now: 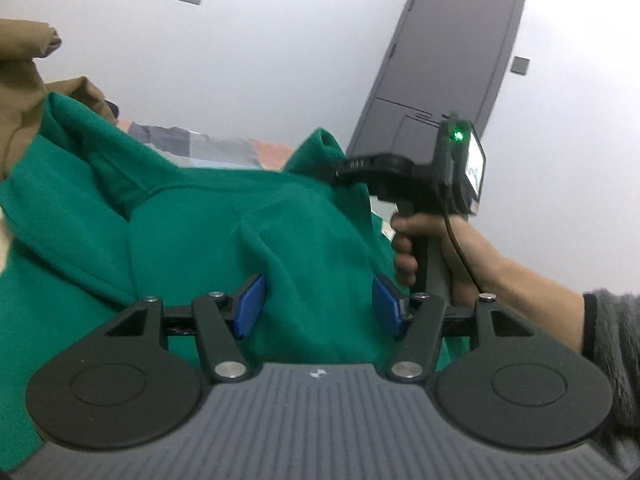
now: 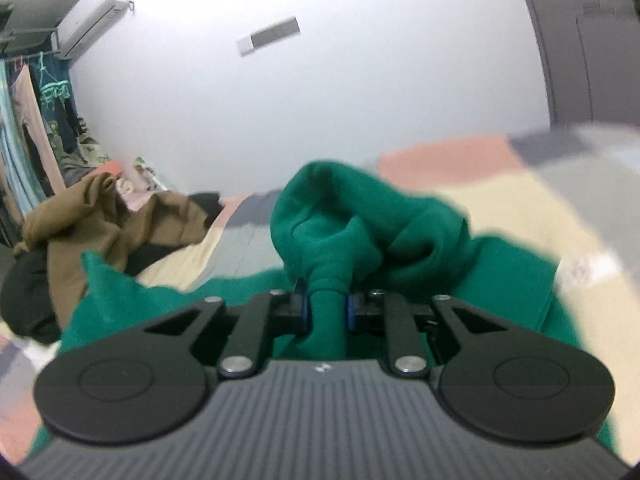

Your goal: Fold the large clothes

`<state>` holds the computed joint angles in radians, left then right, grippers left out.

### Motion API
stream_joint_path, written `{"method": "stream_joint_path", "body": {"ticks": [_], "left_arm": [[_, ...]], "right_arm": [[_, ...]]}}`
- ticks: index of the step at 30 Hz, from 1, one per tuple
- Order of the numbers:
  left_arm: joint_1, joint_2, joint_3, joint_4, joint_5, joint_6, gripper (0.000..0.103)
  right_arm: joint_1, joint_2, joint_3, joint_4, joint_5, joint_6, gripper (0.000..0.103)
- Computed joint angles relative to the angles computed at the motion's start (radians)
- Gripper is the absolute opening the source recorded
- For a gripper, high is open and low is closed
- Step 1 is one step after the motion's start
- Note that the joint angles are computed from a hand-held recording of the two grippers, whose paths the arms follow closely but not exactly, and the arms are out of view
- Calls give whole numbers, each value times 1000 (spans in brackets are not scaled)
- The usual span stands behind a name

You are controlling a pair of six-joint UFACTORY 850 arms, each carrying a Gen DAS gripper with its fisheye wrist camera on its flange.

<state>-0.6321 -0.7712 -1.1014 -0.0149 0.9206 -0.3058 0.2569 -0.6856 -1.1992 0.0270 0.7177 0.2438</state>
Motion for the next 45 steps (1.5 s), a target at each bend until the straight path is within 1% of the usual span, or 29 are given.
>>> {"method": "stream_joint_path", "body": {"ticks": [2, 5, 7, 8, 9, 10, 14, 16, 18, 20, 22, 27, 29, 31, 33, 36, 38, 40, 45], "left_arm": [[-2, -12, -19, -4, -34, 22, 65], [-10, -31, -47, -27, -87, 36, 65], [-14, -41, -63, -51, -120, 51, 65], [-14, -42, -62, -54, -121, 46, 65], [-11, -45, -67, -51, -128, 38, 65], [-10, -43, -66, -51, -127, 32, 65], [-5, -42, -72, -62, -124, 19, 65], [-3, -29, -56, -71, -107, 17, 65], [-9, -18, -47, -93, -100, 14, 64], [-7, -13, -44, -97, -97, -7, 64], [-5, -5, -36, -97, -91, -26, 63], [-14, 23, -5, -146, -93, 17, 63], [-21, 35, 9, -172, -96, 31, 61], [-29, 39, 9, -211, -119, 58, 55], [-25, 36, 2, -200, -137, 47, 52], [-24, 29, -5, -206, -159, 56, 50], [-23, 20, -18, -212, -177, 62, 50], [-22, 12, -30, -211, -198, 65, 50], [-20, -19, -81, -227, -291, 75, 50]], "right_arm": [[-12, -11, -13, 20, -4, 1, 19], [-32, -52, -54, 2, -91, 55, 19], [-41, -77, -72, -26, -144, 96, 23], [-42, -83, -71, -28, -150, 97, 24], [-41, -81, -61, -30, -142, 94, 27], [-39, -74, -51, -30, -136, 91, 29], [-28, -14, 13, -30, -136, 95, 31], [-19, 26, 59, -33, -135, 96, 37], [-15, 74, 117, -66, -130, 126, 39], [-11, 113, 146, -160, -158, 245, 39], [-2, 162, 197, -220, -147, 336, 39], [61, 261, 312, -181, -109, 262, 39], [78, 285, 347, -198, -97, 271, 39], [93, 307, 381, -200, -84, 266, 37], [104, 325, 410, -210, -77, 275, 37], [122, 340, 436, -180, -72, 228, 33], [130, 339, 436, -162, -97, 195, 30], [136, 327, 426, -146, -128, 167, 29], [139, 266, 374, -152, -227, 187, 29]]}}
